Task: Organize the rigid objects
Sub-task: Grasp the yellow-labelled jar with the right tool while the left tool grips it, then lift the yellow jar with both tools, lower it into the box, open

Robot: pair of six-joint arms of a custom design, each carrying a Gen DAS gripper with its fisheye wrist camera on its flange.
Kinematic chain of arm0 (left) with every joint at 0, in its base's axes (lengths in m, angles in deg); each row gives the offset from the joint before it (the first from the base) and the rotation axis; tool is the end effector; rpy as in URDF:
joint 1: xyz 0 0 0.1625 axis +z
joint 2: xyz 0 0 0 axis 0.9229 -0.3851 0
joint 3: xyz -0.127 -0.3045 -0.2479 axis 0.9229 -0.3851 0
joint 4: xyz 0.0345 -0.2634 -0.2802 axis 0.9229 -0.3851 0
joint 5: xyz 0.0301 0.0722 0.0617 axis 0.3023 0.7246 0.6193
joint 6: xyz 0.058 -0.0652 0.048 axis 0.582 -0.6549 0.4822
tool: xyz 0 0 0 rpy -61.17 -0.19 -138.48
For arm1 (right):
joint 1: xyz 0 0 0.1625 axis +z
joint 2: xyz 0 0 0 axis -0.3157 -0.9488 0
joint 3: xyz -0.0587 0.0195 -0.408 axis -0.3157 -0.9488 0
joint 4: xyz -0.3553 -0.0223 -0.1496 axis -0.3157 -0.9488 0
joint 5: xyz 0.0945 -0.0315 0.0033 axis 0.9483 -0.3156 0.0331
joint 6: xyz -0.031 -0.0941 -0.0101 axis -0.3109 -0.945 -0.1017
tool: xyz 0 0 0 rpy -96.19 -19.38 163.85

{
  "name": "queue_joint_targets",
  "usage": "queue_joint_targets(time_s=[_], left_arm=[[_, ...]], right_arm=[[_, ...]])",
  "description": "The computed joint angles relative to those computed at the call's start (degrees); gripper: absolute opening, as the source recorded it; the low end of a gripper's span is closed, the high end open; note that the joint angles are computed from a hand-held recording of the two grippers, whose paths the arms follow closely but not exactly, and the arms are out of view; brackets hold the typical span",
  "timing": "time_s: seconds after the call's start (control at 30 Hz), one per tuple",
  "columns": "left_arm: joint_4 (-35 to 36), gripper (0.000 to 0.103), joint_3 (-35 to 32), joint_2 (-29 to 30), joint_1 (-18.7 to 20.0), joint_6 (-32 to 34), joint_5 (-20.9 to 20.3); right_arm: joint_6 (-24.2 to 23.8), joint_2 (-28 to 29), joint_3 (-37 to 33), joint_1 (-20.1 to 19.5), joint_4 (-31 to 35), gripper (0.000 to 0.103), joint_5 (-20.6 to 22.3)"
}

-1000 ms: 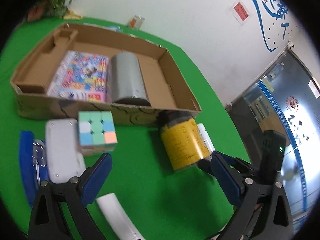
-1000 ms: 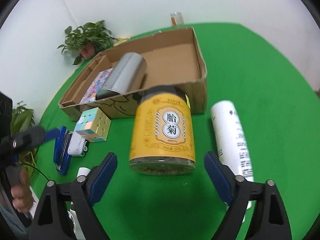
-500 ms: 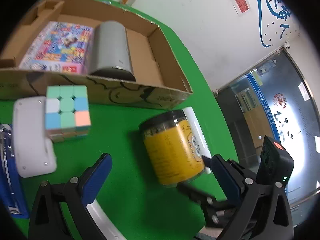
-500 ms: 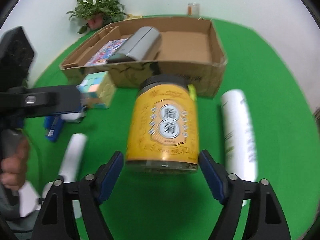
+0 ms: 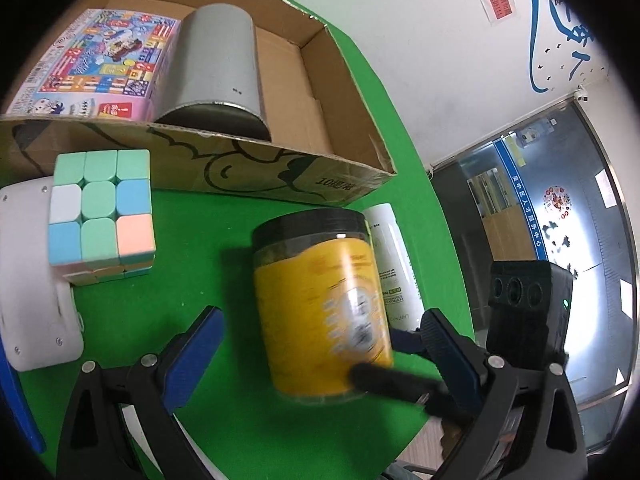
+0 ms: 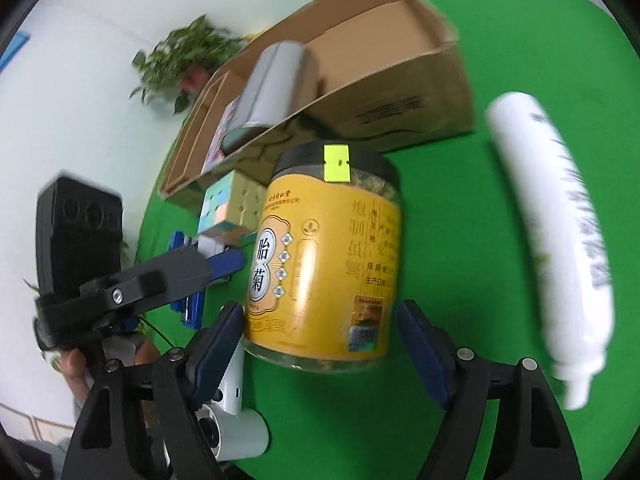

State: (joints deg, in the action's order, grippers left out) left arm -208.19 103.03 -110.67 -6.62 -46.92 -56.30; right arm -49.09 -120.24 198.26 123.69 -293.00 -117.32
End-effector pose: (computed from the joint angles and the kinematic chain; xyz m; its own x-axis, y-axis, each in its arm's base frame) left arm -0.1227 -0.4767 0.2081 -0.8890 0.4524 0.0713 0.4559 0.8889 0.0451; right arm 0.1930 -0.3387 0.0442 -0.9695 0.2205 0.1068 0.1092 0.7793 -0.6170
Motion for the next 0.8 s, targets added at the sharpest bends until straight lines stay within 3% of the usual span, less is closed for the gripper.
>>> queue_joint_targets(time_s=[0.17, 0.33, 0.6, 0.8], left_arm=[[2.1, 0.096, -0.8, 0.8, 0.4, -0.3, 1.0], [4.8, 0.089, -0.9, 1.4, 1.1, -1.1, 1.9], [4.4, 0.088, -0.3, 0.2, 2.2, -1.5, 0.5], [3.6, 0.086, 1.8, -2.6, -0.8, 1.0, 2.7]], right_arm=[[-1.2, 0.7, -5.6, 2.3, 8.6, 0.082, -3.6], [-0.6, 2.1, -8.7, 3.7, 12.8, 0.083, -5.1], [0.2, 3.7, -12.2, 6.2, 17.1, 0.083, -9.1], [1.5, 3.8, -14.5, 8.8, 21.8, 0.083, -13.2]])
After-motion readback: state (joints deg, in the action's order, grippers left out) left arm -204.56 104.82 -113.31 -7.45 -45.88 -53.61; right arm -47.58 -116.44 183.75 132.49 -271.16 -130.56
